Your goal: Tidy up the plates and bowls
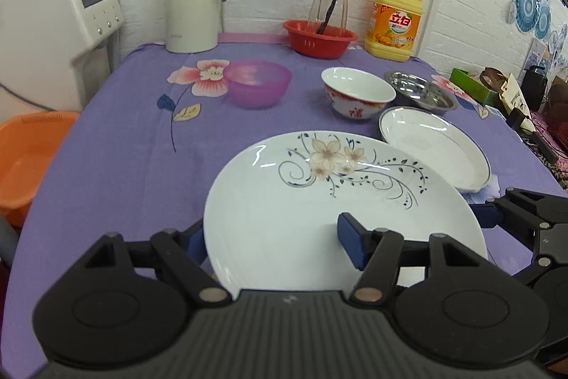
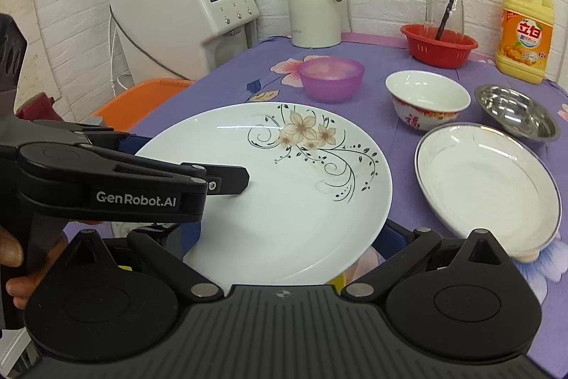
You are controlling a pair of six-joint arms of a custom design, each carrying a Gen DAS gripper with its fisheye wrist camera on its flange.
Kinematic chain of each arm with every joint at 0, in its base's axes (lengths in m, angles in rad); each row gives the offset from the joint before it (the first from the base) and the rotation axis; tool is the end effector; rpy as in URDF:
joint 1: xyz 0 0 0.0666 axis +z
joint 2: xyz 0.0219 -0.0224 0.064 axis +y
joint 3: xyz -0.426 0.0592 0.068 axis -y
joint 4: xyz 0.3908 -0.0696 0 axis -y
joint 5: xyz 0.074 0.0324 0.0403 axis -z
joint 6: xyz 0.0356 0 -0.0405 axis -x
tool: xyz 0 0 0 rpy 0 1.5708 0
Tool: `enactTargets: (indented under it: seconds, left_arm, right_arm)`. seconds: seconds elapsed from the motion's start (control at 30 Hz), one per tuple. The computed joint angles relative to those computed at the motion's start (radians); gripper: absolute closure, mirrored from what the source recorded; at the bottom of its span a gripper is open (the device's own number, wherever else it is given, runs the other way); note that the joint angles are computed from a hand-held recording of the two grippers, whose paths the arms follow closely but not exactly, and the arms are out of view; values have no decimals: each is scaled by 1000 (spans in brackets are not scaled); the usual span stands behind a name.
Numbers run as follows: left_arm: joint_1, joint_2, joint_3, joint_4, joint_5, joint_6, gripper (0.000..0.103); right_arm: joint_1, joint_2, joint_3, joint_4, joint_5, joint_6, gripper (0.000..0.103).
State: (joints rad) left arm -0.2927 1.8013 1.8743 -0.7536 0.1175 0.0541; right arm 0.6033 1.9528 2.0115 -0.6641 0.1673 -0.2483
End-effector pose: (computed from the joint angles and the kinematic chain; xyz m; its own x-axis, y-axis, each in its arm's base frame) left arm 0.6307 -0.1948 0.4893 -0.6218 0.1313 -0.7721 0.3407 0.9330 -0.1157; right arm 0.5994 0.4053 0.4612 -0.5640 -0.0943 -0.8203 -0.3178 0.9417 0.1102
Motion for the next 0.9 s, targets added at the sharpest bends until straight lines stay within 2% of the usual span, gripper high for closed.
enactTargets:
  seconds: [0.2,0.4,0.57,0.73,0.9]
  left_arm:
    - [-12,-82,-149,42,-17,12,40]
    - [1,-90,-196,63,24,71,40]
    - [-6,-119,-245,144,-27,59,32]
    - [5,-145,-259,186,-30,108,30]
    - [1,-127,-219,176,-37,127,30]
  right_arm:
    - [29,-66,-142,55,-6,-67,0]
    - [48,-70,-176,86,53,-27,0]
    - [46,-82,-215,121,44,-22,0]
    - [42,-127,-284,211,73,-35,0]
    - [13,-161,-334,267,86,-130,0]
